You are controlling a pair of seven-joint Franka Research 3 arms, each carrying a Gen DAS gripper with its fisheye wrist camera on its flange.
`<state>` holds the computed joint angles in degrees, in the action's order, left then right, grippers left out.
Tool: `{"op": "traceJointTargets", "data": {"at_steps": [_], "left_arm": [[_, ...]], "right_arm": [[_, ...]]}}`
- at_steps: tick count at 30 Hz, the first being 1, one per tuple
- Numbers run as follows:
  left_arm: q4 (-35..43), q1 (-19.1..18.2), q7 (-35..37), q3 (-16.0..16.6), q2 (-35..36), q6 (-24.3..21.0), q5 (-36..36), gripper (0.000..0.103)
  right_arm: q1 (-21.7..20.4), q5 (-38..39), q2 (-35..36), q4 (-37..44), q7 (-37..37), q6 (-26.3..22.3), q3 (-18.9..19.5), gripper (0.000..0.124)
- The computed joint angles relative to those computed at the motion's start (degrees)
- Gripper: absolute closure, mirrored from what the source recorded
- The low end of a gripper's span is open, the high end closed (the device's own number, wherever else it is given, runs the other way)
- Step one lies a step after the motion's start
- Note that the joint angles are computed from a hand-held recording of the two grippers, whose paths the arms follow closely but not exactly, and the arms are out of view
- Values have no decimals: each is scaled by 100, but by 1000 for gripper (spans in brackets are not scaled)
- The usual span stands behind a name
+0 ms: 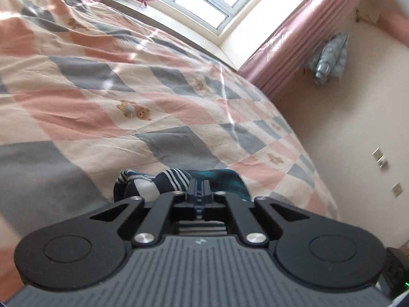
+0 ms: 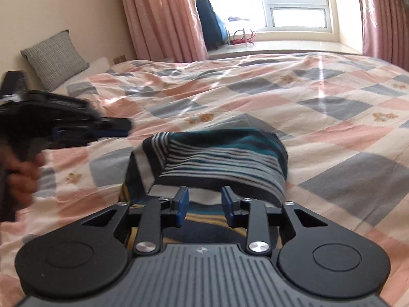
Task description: Fold clothes
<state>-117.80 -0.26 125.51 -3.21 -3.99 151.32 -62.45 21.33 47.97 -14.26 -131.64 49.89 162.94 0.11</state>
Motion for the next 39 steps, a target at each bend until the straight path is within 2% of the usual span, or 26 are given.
{"op": "traceJointTargets", "data": {"at_steps": [1, 3, 4, 6, 8, 9, 11, 13, 17, 20, 24, 27, 29, 32, 35, 37, 39], "left_arm": [[161, -10, -153, -47, 261, 80, 315, 103], [388, 32, -643, -143, 766, 262, 1090, 103], [400, 117, -696, -185, 910, 238, 1143, 100], [429, 284, -691, -305, 1057, 191, 1050, 100], [426, 357, -875, -383, 1029, 206, 1292, 100], [377, 382, -995, -401, 924, 200, 1424, 100], [201, 424, -1206, -375, 547, 103, 1510, 102], [-144, 382, -1277, -271, -18, 41, 1492, 102], [-1008, 60, -1164, -4, -1326, -359, 1386, 102], [-1622, -156, -1530, -62, -1972, -451, 1708, 100], [-2215, -105, -2573, -425, -2096, -306, 2627, 99], [-2486, -320, -2726, -323, -1951, 80, 2679, 100], [-2443, -328, -2990, -335, -2035, 33, 3050, 100], [-2367, -348, -3375, -344, -2171, -61, 3568, 101], [-2330, -397, -3849, -334, -2413, -170, 3935, 99], [-2297, -422, -4183, -367, -2420, -281, 4209, 94], [-2195, -441, -4531, -400, -2236, -522, 4503, 96]], "right_arm": [[-65, -199, -8, -62, 111, -36, 60, 95], [96, 58, 19, -196, -312, 146, -25, 95], [120, 83, 82, -204, -419, 120, -42, 95], [161, 189, 218, -211, -671, 123, -46, 95], [234, 442, 353, -224, -1057, 247, -37, 95], [213, 446, 393, -196, -1135, 245, -11, 95], [54, 279, 402, -56, -888, -106, 4, 95], [-28, 517, 277, 20, -893, -367, -72, 94], [-146, 862, -107, -56, -991, -509, -171, 94], [-268, 626, -387, -232, -833, -643, -176, 94], [-351, 104, -471, -469, -635, -725, -100, 94], [-288, -262, -275, -593, -881, -550, -26, 94], [-190, -355, -198, -675, -1125, -217, 18, 94], [-304, -621, -239, -507, -681, -552, -9, 94], [-281, -415, -560, -586, -559, -586, -129, 94], [-312, -492, -711, -673, -465, -592, -146, 94], [-424, -755, -667, -647, -187, -865, -120, 94]]}}
